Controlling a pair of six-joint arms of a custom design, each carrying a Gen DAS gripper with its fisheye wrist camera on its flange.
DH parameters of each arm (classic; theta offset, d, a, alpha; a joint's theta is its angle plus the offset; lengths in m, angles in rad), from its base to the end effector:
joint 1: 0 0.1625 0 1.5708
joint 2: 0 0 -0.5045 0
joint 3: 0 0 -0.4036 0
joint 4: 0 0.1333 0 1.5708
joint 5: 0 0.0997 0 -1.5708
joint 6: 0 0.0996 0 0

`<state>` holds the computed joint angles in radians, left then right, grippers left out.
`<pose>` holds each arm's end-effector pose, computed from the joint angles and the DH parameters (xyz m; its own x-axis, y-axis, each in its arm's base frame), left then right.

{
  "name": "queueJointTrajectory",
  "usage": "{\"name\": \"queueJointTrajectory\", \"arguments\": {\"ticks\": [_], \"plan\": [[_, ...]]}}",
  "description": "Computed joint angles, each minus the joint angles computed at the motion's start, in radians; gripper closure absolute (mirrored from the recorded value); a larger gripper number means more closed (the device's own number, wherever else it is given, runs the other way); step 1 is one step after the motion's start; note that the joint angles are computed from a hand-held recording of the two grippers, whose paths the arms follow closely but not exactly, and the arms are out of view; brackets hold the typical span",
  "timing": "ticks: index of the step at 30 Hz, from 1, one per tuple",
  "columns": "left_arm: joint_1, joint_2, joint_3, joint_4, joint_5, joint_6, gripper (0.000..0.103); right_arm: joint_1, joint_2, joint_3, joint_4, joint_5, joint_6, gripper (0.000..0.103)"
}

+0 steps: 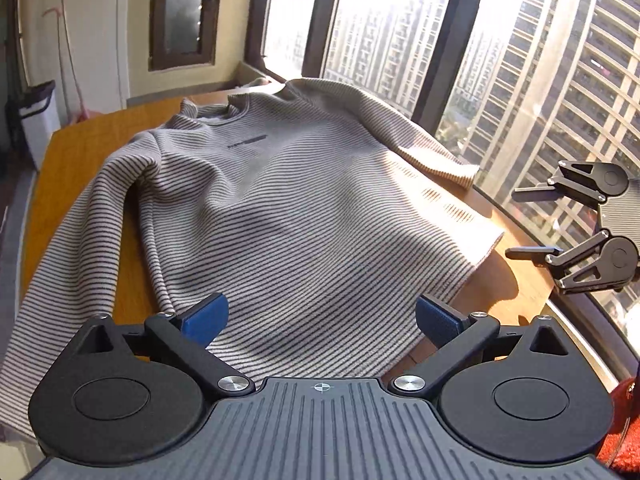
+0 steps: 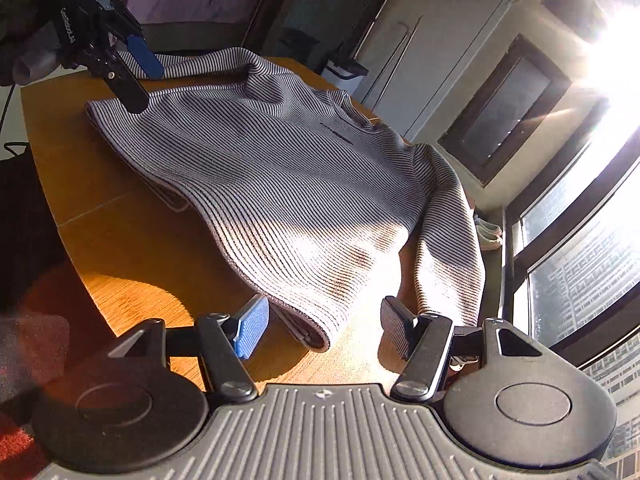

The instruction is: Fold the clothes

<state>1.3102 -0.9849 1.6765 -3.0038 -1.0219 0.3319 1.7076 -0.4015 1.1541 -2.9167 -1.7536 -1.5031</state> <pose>-0.0067 -0.7441 0.3301 -0.8032 0.1181 -0.5838 0.4778 0.7130 -0.5131 0.2364 -0.8723 0.0583 0.0460 -0.8217 0.5680 -0.9934 0.0222 0.1126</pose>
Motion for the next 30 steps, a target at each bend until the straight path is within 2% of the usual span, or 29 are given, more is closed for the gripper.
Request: {"name": "queueJointTrajectory", "arguments": {"ticks": [1,2,3,5,6,8,10,12,13,15,16,17,19,20,22,25,27,28,29,30], "plan": [[-0.007,-0.007,0.02,-0.003,-0.002,0.016,0.0,-0.005,0.011,-0.008,-0.024,0.003,0.032,0.048],[-0.014,-0.011,0.038,-0.003,0.002,0.027,0.0,-0.009,0.028,-0.036,-0.028,0.007,0.103,0.056],[-0.019,-0.011,0.048,0.002,0.013,0.028,0.0,-0.006,0.044,-0.058,-0.026,-0.003,0.133,0.057],[-0.026,-0.005,0.063,0.006,0.047,0.028,0.0,-0.005,0.075,-0.103,-0.028,-0.014,0.15,0.059],[-0.029,0.001,0.068,-0.001,0.08,0.031,0.0,-0.003,0.081,-0.095,-0.072,-0.005,0.118,0.064],[-0.034,0.017,0.079,-0.043,0.168,0.045,0.0,0.002,0.082,-0.095,-0.171,0.055,0.147,0.089],[-0.035,0.031,0.081,-0.122,0.261,0.043,0.0,0.008,0.082,-0.107,-0.242,0.103,0.19,0.09],[-0.031,0.042,0.071,-0.211,0.339,0.024,0.0,0.009,0.073,-0.123,-0.254,0.134,0.2,0.09],[-0.029,0.048,0.062,-0.257,0.374,0.016,0.0,0.005,0.055,-0.107,-0.214,0.141,0.205,0.09],[-0.023,0.058,0.043,-0.347,0.432,0.023,0.0,-0.003,0.021,-0.08,-0.125,0.154,0.216,0.083],[-0.022,0.055,0.042,-0.36,0.438,0.016,0.0,-0.006,0.007,-0.055,-0.097,0.143,0.203,0.072],[-0.019,0.036,0.055,-0.341,0.41,-0.006,0.0,-0.011,-0.003,-0.029,-0.084,0.129,0.175,0.069],[-0.015,0.0,0.077,-0.302,0.35,-0.043,0.0,-0.021,-0.02,0.014,-0.057,0.096,0.134,0.067],[-0.015,-0.015,0.092,-0.278,0.311,-0.04,0.0,-0.024,-0.018,0.019,-0.06,0.082,0.141,0.067],[-0.02,-0.03,0.112,-0.236,0.249,-0.009,0.0,-0.031,-0.011,0.026,-0.065,0.053,0.156,0.065],[-0.029,-0.025,0.121,-0.162,0.162,0.068,0.0,-0.03,0.039,-0.017,-0.121,0.055,0.169,0.062],[-0.037,-0.006,0.116,-0.137,0.151,0.119,0.0,-0.02,0.074,-0.074,-0.137,0.081,0.244,0.065],[-0.04,0.006,0.113,-0.138,0.165,0.146,0.0,-0.017,0.081,-0.09,-0.148,0.088,0.26,0.074],[-0.042,0.02,0.108,-0.152,0.191,0.167,0.0,-0.013,0.088,-0.105,-0.159,0.093,0.276,0.079],[-0.043,0.033,0.101,-0.168,0.222,0.186,0.0,-0.01,0.095,-0.121,-0.17,0.099,0.292,0.079]]}}
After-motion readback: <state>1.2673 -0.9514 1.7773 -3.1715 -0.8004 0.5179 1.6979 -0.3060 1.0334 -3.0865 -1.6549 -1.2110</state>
